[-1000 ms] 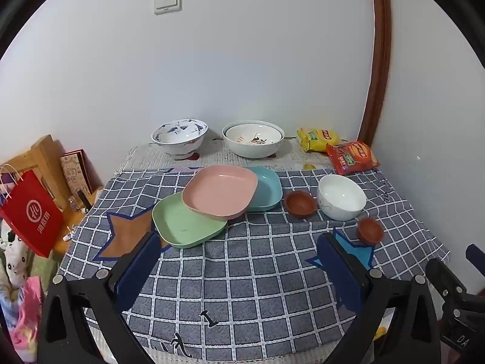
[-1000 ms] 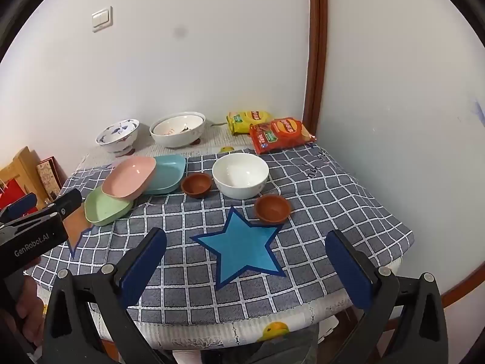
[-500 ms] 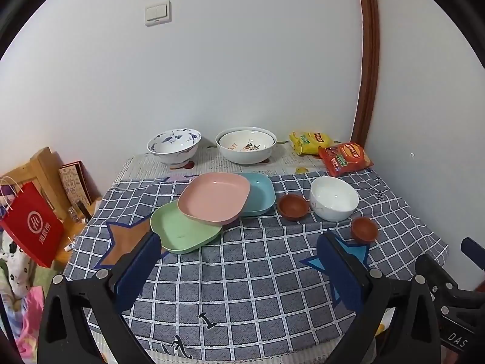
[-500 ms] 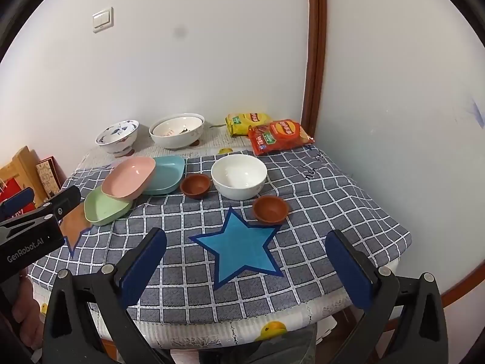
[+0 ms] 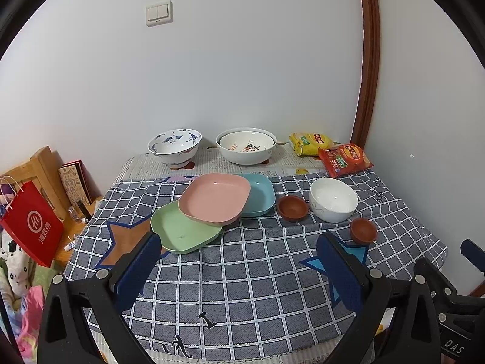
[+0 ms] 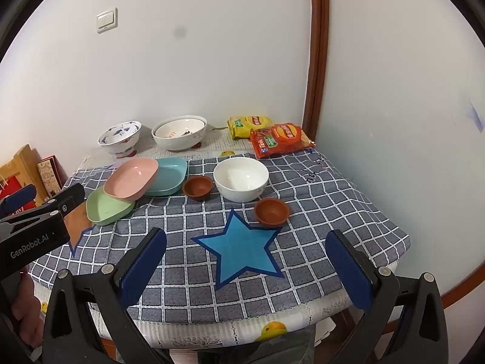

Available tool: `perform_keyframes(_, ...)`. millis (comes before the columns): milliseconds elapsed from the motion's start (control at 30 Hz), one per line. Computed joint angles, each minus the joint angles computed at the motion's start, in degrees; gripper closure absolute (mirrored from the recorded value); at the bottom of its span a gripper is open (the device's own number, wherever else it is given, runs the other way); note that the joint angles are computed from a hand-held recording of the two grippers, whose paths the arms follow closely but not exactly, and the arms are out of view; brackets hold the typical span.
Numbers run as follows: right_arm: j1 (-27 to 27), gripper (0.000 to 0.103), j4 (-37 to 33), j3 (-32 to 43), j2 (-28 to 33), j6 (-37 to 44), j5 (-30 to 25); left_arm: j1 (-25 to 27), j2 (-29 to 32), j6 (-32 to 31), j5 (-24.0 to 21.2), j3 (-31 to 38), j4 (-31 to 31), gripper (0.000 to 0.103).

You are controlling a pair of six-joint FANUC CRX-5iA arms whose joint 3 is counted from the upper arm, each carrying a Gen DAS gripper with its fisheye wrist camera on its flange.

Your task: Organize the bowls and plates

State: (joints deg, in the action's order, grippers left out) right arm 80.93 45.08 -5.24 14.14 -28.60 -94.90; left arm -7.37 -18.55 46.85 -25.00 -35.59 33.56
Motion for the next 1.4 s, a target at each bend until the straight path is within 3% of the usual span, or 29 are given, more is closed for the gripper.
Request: perform_keyframes(1400,0.72,0.0,0.54,0.63,0.66,-0.86,-0.54,0.51,-0.87,-0.79,-0.86,-0.61,0.68,0.0)
